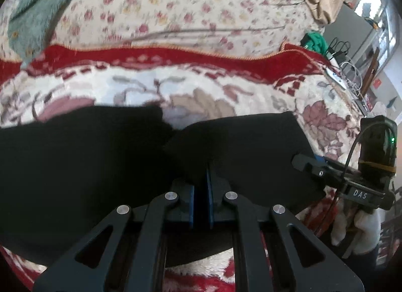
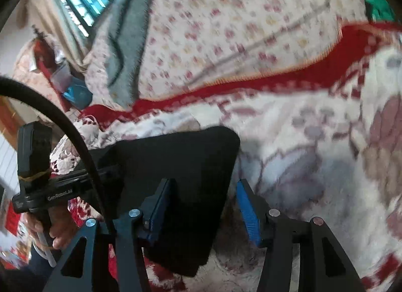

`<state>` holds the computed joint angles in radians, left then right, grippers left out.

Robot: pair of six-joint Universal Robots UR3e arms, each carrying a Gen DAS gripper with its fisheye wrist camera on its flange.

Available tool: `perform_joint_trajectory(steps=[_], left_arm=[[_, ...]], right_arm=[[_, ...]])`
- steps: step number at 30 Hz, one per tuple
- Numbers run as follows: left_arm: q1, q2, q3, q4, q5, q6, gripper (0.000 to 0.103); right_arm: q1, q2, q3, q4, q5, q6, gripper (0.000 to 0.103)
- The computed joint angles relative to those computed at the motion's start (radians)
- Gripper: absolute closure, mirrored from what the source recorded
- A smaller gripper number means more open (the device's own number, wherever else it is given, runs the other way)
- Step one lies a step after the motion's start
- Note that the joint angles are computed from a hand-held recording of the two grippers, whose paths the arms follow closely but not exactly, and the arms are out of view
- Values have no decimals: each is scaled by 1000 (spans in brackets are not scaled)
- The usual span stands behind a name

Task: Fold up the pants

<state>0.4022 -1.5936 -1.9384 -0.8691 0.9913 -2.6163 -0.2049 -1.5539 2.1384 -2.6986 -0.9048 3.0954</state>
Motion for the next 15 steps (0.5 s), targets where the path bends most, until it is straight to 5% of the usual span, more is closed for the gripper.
perform_joint_trajectory(steps=[7,15], left_arm=[[-16,28,-60,92,9,-19,95],[27,115,-103,72,7,-70,84]], right_arm=[[-62,-36,107,-36,52,-34,52],[-25,-227,111,-43,-19,-60,52]])
